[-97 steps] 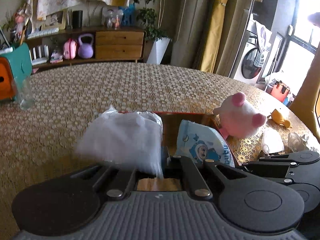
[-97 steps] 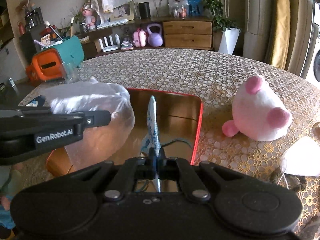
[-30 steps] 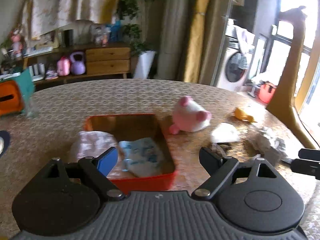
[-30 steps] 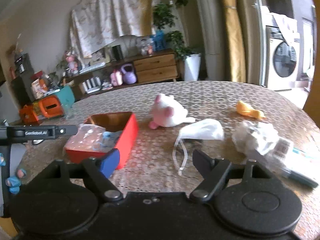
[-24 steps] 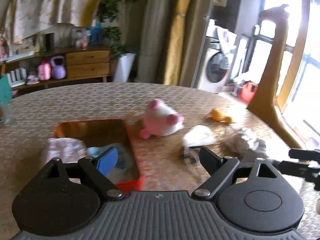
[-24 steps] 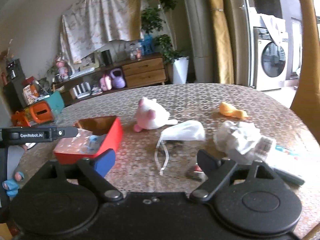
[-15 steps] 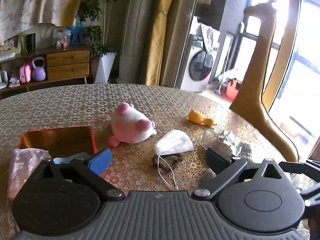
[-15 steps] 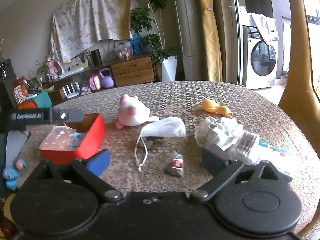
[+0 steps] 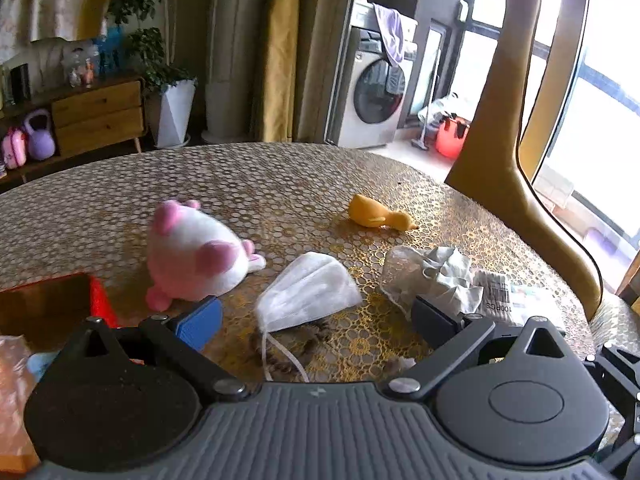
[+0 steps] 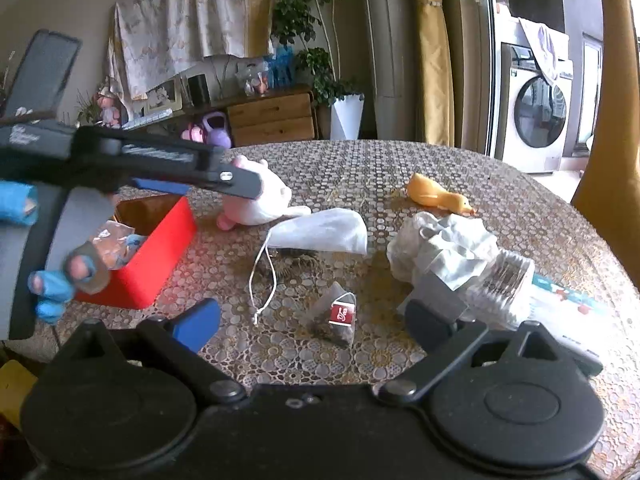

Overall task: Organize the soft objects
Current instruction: 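Move the left tool to the white face mask while the right tool approaches the tea bag, then grasp the white mask with the left tool while the right tool grasps the red-tagged tea bag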

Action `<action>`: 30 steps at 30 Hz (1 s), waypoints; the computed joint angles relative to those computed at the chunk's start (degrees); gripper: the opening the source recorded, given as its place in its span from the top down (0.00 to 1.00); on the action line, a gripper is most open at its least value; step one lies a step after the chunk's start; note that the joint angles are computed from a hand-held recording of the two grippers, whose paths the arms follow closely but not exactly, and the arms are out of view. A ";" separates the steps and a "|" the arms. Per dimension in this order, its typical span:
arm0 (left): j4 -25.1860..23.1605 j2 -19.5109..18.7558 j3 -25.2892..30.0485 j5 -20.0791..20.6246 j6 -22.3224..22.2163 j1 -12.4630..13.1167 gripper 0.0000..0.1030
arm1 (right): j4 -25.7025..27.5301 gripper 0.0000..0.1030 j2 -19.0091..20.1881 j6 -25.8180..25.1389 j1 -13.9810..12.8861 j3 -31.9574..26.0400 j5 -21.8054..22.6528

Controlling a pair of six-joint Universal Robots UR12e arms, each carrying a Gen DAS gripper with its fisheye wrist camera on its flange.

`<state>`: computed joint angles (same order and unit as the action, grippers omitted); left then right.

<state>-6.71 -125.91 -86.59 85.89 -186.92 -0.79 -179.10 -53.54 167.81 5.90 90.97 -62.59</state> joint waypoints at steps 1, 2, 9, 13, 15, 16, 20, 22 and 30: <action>-0.34 -0.63 0.83 0.08 0.09 -0.15 0.01 | 0.41 0.04 0.26 0.13 0.04 -0.37 -0.12; -0.77 -1.44 1.87 0.25 0.11 -0.30 0.01 | 1.05 0.04 0.57 0.17 0.07 -0.86 -0.16; -6.07 -5.74 7.90 3.13 3.40 -1.36 0.01 | 6.77 0.07 2.51 -1.75 0.63 -3.98 -0.93; -9.65 -7.97 10.99 3.64 5.76 -1.51 0.01 | 9.37 0.10 3.53 -4.74 1.17 -5.44 -1.49; -10.44 -8.92 12.17 4.20 6.29 -1.62 0.01 | 10.21 0.11 4.08 -5.58 1.42 -6.14 -1.86; -10.17 -9.40 12.61 4.73 6.59 -1.72 0.01 | 10.89 0.14 4.34 -5.86 1.50 -6.58 -1.97; -11.57 -11.01 14.73 5.02 7.49 -1.81 0.01 | 12.14 0.17 5.29 -6.85 1.88 -7.89 -2.63; -11.78 -11.76 15.54 5.64 7.93 -1.90 0.01 | 12.05 0.20 5.68 -7.00 2.07 -8.34 -3.15; -12.44 -13.45 17.23 5.36 8.86 -1.71 0.02 | 11.00 0.32 7.15 -7.88 2.83 -9.70 -5.71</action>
